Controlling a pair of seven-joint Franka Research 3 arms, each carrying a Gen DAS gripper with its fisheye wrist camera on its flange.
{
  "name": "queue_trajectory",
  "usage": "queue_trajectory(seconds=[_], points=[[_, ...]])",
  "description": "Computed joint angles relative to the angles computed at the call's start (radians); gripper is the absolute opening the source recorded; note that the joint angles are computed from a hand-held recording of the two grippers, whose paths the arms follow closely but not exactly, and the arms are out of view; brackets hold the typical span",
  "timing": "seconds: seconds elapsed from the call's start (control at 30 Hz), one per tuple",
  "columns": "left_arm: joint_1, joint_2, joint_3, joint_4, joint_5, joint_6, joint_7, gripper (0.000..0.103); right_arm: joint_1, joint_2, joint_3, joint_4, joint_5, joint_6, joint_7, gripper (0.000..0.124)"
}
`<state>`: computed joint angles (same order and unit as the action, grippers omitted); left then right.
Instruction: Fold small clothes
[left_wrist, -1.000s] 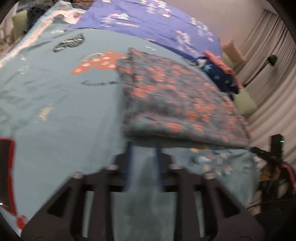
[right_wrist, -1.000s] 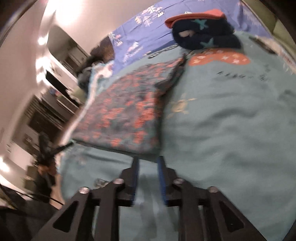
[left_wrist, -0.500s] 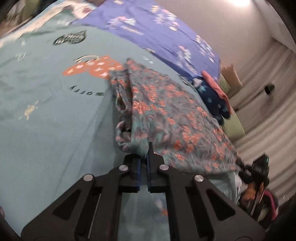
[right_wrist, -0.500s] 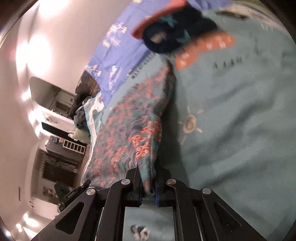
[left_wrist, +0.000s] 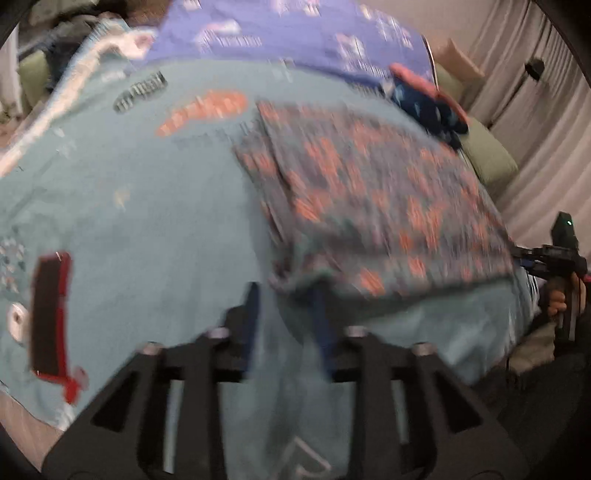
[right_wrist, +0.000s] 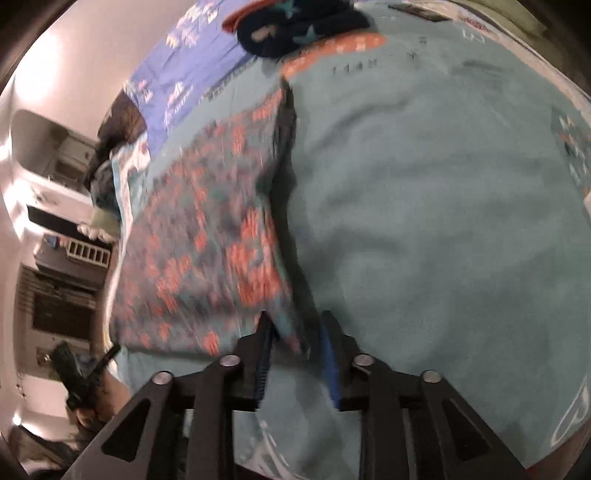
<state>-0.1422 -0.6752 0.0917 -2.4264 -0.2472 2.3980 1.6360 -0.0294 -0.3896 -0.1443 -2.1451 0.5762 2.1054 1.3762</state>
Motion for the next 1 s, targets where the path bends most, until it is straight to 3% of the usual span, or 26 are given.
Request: queue_trajectory(seconds=[0.03, 0.1, 0.2, 0.27, 0.4, 0.5, 0.57, 0.6, 0.63, 0.67, 0.7, 0.83, 1.0], points=[[0.004, 0.011, -0.001, 0.009, 0.002, 0.048, 0.005, 0.053, 0.009, 0.019, 0.000, 0.023, 0.018, 0.060, -0.040, 0.050], [-0.018, 0.081, 0.021, 0.064, -0.016, 0.173, 0.047, 0.061, 0.027, 0.103, -0.001, 0.112, 0.046, 0.138, -0.092, 0.052], [-0.053, 0.243, 0.060, 0.204, -0.080, 0.217, 0.091, 0.063, 0.028, 0.252, 0.001, 0.261, 0.067, 0.160, -0.097, 0.053], [-0.044, 0.361, 0.053, 0.299, -0.104, 0.232, 0.121, 0.063, 0.018, 0.353, 0.015, 0.355, 0.047, 0.149, -0.082, 0.053], [0.004, 0.633, 0.039, 0.557, -0.167, 0.065, 0.109, 0.063, -0.010, 0.507, 0.047, 0.503, 0.065, 0.088, -0.057, 0.053], [0.049, 0.762, 0.008, 0.684, -0.206, -0.048, 0.109, 0.063, -0.025, 0.533, 0.069, 0.512, 0.066, 0.109, -0.093, 0.053], [0.069, 0.776, -0.023, 0.686, -0.225, 0.001, 0.143, 0.063, -0.035, 0.536, 0.079, 0.515, 0.089, 0.110, -0.144, 0.053], [0.086, 0.784, -0.041, 0.700, -0.266, -0.006, 0.194, 0.059, -0.037, 0.537, 0.082, 0.518, 0.088, 0.106, -0.160, 0.053], [0.101, 0.791, -0.059, 0.711, -0.304, -0.012, 0.228, 0.037, -0.036, 0.535, 0.085, 0.517, 0.081, 0.104, -0.176, 0.045], [0.116, 0.796, -0.077, 0.722, -0.336, -0.023, 0.260, 0.024, -0.036, 0.537, 0.087, 0.523, 0.079, 0.094, -0.191, 0.016], [0.124, 0.798, -0.091, 0.728, -0.324, -0.028, 0.262, 0.010, -0.039, 0.543, 0.089, 0.533, 0.083, 0.071, -0.203, 0.004], [0.143, 0.754, -0.142, 0.674, -0.221, 0.096, 0.251, 0.007, -0.030, 0.511, 0.096, 0.502, 0.101, 0.140, -0.237, 0.003], [0.188, 0.681, -0.180, 0.619, -0.356, 0.233, 0.359, 0.007, -0.025, 0.479, 0.097, 0.515, 0.230, 0.226, -0.337, 0.003]])
